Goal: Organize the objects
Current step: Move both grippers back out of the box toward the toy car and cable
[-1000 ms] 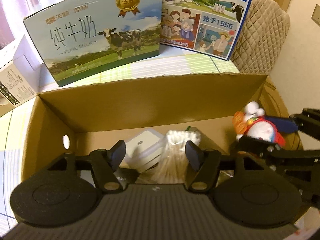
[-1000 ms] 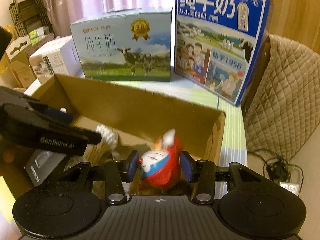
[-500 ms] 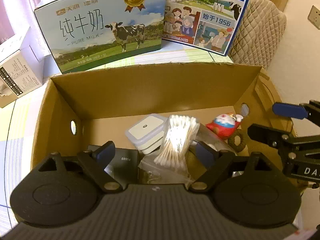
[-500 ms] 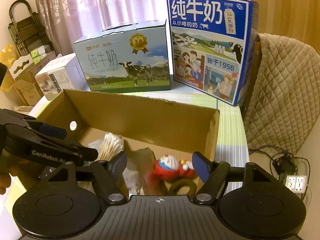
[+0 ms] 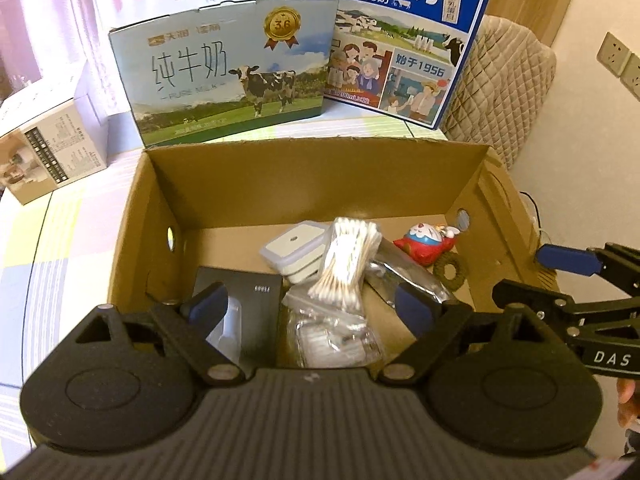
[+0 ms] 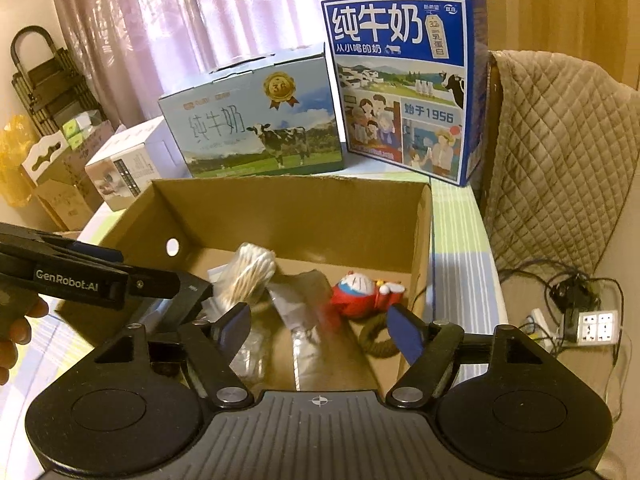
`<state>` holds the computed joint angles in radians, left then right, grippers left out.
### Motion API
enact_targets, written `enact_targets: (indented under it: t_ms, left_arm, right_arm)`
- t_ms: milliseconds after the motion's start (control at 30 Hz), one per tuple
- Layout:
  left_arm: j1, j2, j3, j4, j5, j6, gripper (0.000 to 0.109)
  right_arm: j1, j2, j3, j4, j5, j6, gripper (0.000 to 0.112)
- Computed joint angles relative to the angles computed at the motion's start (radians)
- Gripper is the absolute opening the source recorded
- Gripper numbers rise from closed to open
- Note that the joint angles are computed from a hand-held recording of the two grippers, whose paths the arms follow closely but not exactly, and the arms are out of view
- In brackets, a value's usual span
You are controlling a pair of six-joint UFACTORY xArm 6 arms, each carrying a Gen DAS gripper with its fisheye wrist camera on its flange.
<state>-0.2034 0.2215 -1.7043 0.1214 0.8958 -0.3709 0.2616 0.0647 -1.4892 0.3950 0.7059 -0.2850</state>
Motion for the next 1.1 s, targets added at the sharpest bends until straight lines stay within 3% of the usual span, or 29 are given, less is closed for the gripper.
enact_targets:
  t_ms: [567, 1100]
  left_arm:
    - [-0.036, -0.25, 0.263, 0.017, -0.035, -0.037, 0.088]
    - [-0.042, -0.498, 0.515, 0.002, -0.047, -0.024, 0.088]
  right_arm:
    - [0.045, -0.185, 0.177, -0.02, -0.034, 0.087, 0.073]
    - [0.139, -0.361, 0.352, -0.134, -0.034, 0.258, 0.073]
